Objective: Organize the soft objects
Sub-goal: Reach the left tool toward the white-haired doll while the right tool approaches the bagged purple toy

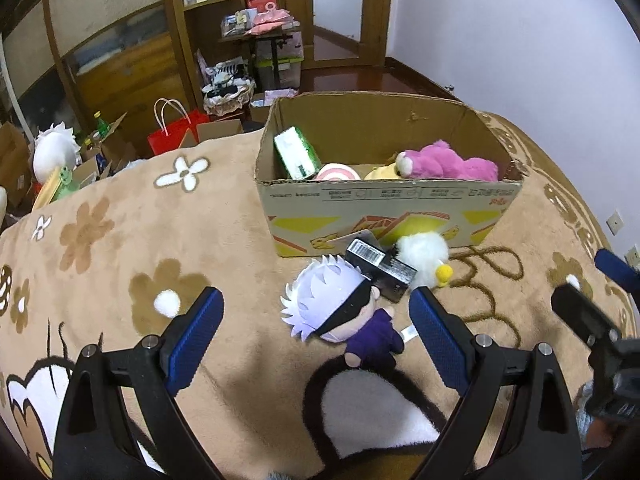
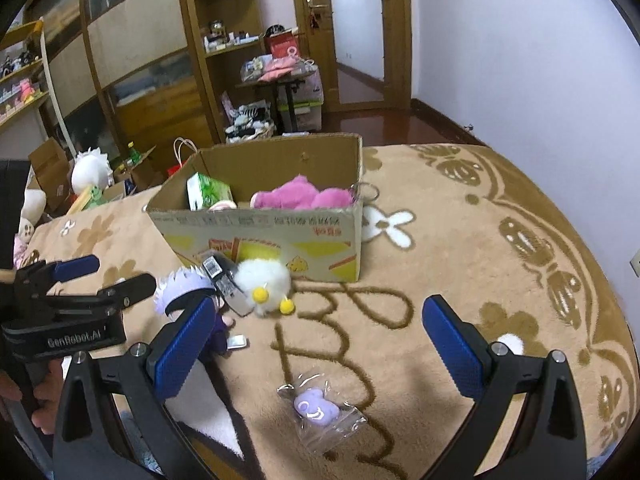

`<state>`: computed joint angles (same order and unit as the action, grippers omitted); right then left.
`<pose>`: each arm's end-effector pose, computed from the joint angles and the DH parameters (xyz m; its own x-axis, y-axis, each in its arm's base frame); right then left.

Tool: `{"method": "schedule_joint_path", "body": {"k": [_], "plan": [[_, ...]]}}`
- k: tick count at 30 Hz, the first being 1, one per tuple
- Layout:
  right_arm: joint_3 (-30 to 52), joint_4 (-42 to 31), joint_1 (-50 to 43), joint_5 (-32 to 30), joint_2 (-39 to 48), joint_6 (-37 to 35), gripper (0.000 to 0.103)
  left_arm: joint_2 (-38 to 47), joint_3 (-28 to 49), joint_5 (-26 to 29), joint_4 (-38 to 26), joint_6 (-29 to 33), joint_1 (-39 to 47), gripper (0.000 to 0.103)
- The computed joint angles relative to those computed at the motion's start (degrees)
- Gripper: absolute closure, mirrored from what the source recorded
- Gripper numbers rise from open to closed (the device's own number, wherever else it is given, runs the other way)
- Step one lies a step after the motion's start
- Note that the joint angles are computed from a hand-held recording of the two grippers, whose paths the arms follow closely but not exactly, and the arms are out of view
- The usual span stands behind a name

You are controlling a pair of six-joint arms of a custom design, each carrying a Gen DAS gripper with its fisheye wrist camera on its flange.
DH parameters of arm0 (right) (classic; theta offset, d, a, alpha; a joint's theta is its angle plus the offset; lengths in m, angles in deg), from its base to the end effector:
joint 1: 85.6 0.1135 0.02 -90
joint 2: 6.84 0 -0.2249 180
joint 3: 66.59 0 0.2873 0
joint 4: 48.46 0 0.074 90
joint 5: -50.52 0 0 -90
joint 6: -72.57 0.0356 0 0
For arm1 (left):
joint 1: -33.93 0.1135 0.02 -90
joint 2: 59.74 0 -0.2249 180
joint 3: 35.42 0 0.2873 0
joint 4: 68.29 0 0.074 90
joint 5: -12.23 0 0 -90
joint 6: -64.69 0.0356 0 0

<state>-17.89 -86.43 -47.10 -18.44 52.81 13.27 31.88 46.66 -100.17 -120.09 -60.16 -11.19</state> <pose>0.2106 0.1512 0.1722 -0.7096 0.0444 -0.7032 -0.0396 0.9939 0.1028 0.2643 -0.2462 0.1969 -0.8088 0.0635 -0.5847 0.0780 0.9970 0.0003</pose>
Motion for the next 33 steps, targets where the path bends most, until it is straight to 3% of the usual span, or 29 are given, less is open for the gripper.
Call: {"method": "schedule_joint_path", "body": {"k": [33], "plan": [[5.45, -1.99, -3.44, -9.81, 21.49, 2.70, 0.000, 22.11, 13.66, 16.56, -4.02, -0.43, 6.71, 0.010]]}}
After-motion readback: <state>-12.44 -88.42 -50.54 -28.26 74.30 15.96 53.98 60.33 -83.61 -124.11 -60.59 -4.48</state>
